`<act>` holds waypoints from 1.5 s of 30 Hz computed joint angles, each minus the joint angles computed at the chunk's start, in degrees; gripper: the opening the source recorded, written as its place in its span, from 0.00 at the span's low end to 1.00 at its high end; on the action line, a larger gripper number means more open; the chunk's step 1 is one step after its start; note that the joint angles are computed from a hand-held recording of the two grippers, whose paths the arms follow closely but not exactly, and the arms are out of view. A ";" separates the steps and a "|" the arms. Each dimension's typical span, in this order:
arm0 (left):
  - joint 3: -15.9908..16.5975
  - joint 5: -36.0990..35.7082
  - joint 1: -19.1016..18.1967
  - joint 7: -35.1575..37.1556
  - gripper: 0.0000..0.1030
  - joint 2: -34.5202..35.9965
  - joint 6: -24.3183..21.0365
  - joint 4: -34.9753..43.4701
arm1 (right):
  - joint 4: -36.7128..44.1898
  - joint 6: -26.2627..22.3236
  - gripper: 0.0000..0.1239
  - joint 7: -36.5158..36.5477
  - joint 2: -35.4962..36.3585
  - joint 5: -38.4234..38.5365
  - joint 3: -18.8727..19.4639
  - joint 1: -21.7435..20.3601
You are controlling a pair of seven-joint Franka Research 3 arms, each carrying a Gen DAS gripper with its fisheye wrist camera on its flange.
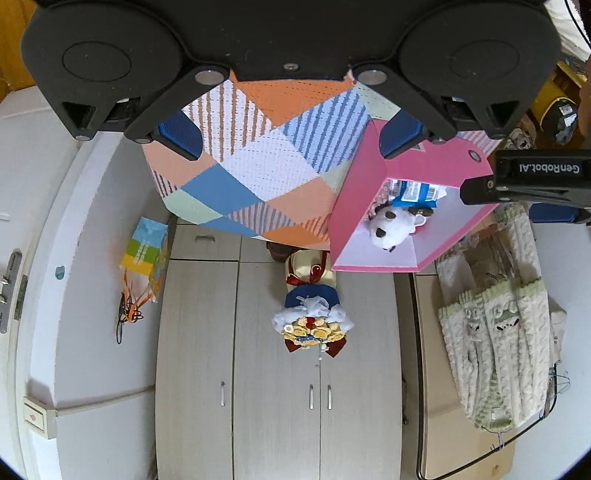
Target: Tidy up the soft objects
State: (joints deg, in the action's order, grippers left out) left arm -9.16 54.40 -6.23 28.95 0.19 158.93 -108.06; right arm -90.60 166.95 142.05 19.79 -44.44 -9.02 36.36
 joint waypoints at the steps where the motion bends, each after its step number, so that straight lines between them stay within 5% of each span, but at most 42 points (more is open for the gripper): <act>1: -0.03 -0.25 -0.04 0.04 0.99 0.15 -0.18 0.05 | -0.01 -0.05 0.83 0.77 -0.06 -0.73 -0.55 0.36; 22: 1.08 15.97 -1.03 -15.48 0.99 2.43 -2.85 1.76 | 3.98 -7.80 0.83 14.24 2.21 -15.41 -0.67 0.40; 34: 2.25 19.77 -1.12 -18.51 0.99 5.01 1.86 2.97 | 4.89 -7.86 0.83 21.58 3.13 -23.62 0.37 -0.57; 39: 2.53 18.36 -1.27 -17.65 0.99 5.42 1.83 3.33 | 7.66 -11.57 0.83 21.19 4.84 -24.17 0.75 -0.14; 45: 2.63 17.77 -1.29 -17.08 0.99 5.21 1.63 3.23 | 8.09 -10.65 0.83 20.56 5.46 -21.16 0.94 -1.02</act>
State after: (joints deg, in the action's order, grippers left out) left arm -6.54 72.17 -7.52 11.86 5.40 160.56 -104.82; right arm -82.50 156.31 162.61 25.25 -65.61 -8.08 35.34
